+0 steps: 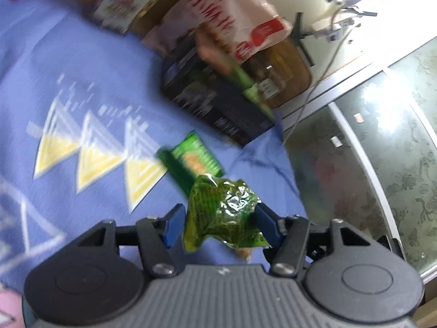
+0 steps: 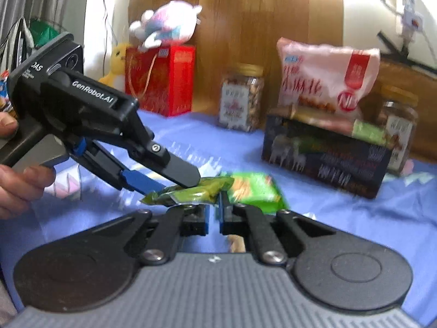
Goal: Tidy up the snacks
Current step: 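Lower the pickle packet into the tin and open the left gripper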
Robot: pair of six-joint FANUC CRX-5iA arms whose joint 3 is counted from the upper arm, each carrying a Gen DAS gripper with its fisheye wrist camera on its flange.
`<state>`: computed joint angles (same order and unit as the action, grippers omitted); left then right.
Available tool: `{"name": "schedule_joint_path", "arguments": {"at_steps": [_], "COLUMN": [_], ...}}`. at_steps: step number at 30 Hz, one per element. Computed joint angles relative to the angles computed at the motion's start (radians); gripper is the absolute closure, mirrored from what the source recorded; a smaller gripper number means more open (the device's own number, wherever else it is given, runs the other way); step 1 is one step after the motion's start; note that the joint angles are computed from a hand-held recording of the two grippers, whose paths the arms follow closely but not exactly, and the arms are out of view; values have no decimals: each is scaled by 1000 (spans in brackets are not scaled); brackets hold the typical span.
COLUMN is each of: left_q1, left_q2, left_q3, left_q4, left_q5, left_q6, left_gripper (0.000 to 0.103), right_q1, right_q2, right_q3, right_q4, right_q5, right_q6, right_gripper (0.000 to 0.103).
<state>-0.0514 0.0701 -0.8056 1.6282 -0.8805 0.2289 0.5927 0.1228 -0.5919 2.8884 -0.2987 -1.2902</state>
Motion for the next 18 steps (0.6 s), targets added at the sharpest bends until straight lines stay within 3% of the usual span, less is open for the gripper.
{"name": "schedule_joint_path", "arguments": {"at_steps": [3,8,15,17,18], "left_q1": [-26,-93,-153,-170,-177], "left_q2": [-4,36,210,249,267], "left_q3": [47,176,411,457,478], "left_q4": [6,28,-18,-39,-46], "left_q5": [29,115,227,275,295], "left_q6": [-13,-42,41,60,65], "left_gripper": [45,43,40,40,39], "right_q1": [-27,-52,-165,-182,-180], "right_q2": [-7,31,112,142,160], "right_q3": [27,76,216,238,237], "right_q4": [56,17,82,34,-47], "right_q5": [-13,-80,-10,2,-9], "right_q6": [-56,2,-47,-5,69], "right_gripper": [94,94,94,89,88]}}
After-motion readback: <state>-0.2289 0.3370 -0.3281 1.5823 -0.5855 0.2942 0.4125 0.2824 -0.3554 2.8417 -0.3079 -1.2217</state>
